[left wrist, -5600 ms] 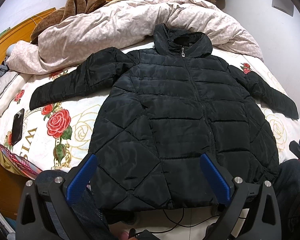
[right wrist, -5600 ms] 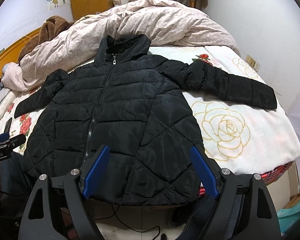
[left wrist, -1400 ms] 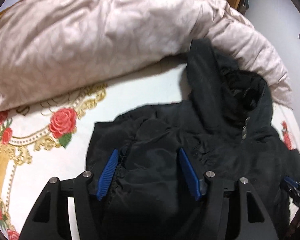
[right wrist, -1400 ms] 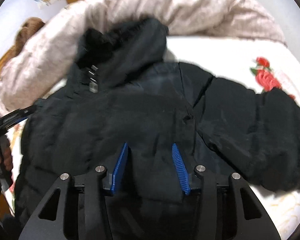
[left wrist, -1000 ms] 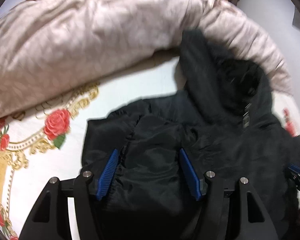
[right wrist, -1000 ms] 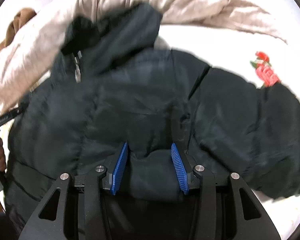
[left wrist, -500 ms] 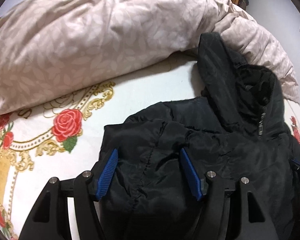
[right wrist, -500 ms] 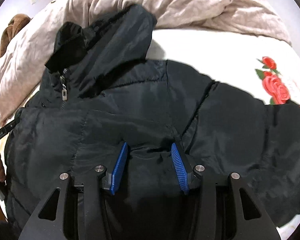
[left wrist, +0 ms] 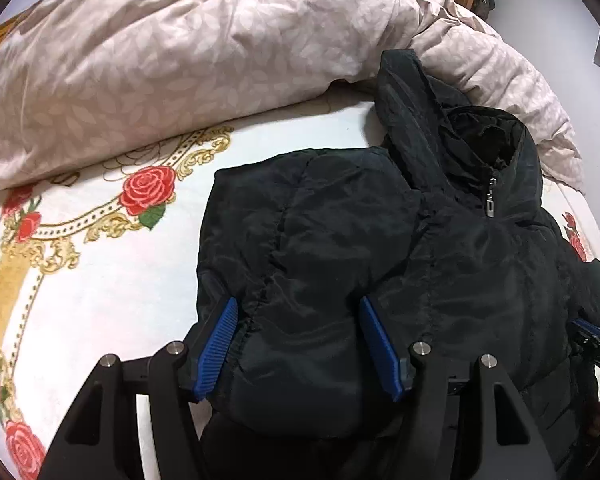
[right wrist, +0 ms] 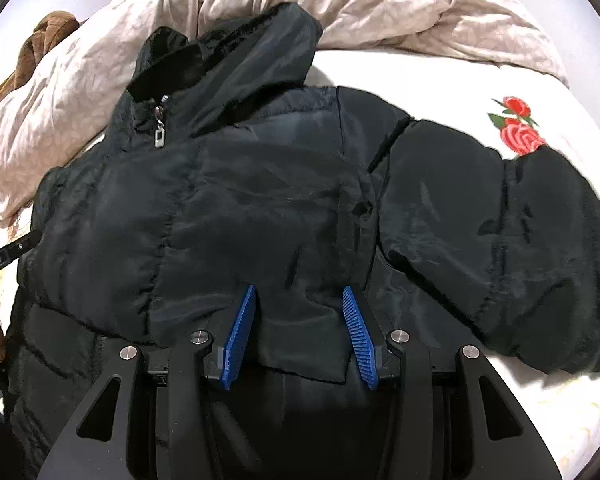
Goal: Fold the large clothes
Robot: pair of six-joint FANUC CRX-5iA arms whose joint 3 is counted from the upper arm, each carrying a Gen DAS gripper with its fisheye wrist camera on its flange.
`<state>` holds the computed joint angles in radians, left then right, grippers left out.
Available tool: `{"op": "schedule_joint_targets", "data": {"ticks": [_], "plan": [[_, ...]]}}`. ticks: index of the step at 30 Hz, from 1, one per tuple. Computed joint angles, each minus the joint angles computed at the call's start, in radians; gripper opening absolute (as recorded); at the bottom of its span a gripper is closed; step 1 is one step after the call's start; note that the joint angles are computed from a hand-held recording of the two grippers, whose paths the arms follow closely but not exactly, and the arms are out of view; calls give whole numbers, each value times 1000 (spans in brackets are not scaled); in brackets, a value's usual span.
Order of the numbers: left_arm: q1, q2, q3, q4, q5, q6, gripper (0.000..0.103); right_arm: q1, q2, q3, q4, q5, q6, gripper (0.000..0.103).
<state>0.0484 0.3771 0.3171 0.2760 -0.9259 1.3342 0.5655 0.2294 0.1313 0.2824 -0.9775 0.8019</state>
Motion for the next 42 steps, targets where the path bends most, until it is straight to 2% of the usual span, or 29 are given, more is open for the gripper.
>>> {"op": "schedule_joint_targets", "data": {"ticks": [2, 8, 10, 12, 18, 22, 28, 33, 42], "plan": [[-1, -27, -17, 5, -5, -12, 65, 11, -34, -15, 3, 2, -21, 46], [11, -190, -180, 86, 22, -90, 65, 77, -201, -152, 89, 14, -170, 48], [3, -247, -221, 86, 11, -98, 65, 103, -247, -189, 121, 7, -221, 53], [-3, -299, -265, 107, 6, -115, 65, 135, -304, -233, 147, -7, -279, 56], [-27, -412, -339, 131, -33, -145, 65, 232, -455, -349, 239, -80, -433, 56], [-43, -459, -367, 152, -54, -157, 66, 269, -518, -392, 263, -116, -482, 56], [-74, -480, -367, 142, -72, -151, 66, 292, -574, -429, 284, -153, -527, 56], [-97, -460, -344, 125, -74, -141, 66, 265, -601, -453, 286, -160, -558, 56], [-161, -353, -242, 61, -47, -82, 66, 86, -615, -498, 223, -121, -565, 56]]}}
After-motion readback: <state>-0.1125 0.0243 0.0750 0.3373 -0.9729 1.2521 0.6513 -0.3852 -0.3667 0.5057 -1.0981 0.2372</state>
